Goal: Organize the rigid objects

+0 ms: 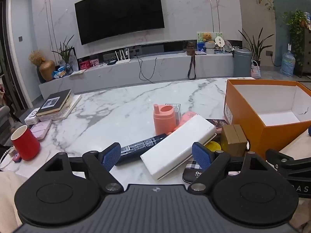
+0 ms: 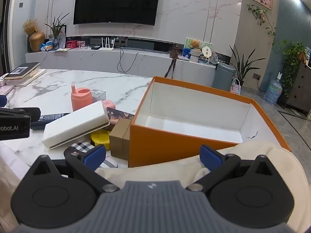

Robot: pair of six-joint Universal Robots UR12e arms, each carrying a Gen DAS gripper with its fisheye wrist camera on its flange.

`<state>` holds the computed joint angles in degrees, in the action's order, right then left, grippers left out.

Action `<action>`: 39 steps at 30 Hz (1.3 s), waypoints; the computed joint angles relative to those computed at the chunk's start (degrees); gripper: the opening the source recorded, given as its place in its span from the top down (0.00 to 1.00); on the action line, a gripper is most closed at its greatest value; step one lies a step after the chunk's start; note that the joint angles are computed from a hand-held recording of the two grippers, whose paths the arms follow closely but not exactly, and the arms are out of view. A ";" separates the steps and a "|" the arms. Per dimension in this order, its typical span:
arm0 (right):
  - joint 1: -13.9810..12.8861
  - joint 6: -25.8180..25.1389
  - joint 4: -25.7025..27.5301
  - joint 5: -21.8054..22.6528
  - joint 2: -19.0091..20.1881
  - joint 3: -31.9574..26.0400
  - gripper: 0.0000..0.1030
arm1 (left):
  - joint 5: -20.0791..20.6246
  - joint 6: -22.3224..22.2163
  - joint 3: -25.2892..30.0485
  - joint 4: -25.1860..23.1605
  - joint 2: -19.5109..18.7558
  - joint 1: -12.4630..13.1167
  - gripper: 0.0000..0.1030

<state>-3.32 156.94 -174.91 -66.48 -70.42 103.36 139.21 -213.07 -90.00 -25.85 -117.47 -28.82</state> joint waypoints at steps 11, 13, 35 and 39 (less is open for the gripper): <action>0.14 -0.12 -0.03 -0.26 -0.01 0.06 0.02 | -2.24 -1.24 -0.15 2.22 -0.18 0.30 0.06; 0.13 -0.19 -0.01 -0.27 -0.01 0.06 0.02 | -2.23 -1.14 0.12 2.59 -0.48 0.19 0.06; 0.12 -0.38 0.07 -0.40 -0.05 0.04 0.02 | -2.92 -0.18 -1.66 4.39 0.90 0.51 0.06; 0.13 -0.43 0.10 -0.44 -0.06 0.04 0.02 | -2.88 -0.21 -1.62 4.36 0.88 0.51 0.06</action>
<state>-3.19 156.51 -174.81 -66.92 -70.48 103.40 136.33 -213.28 -91.63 -21.50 -116.59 -28.31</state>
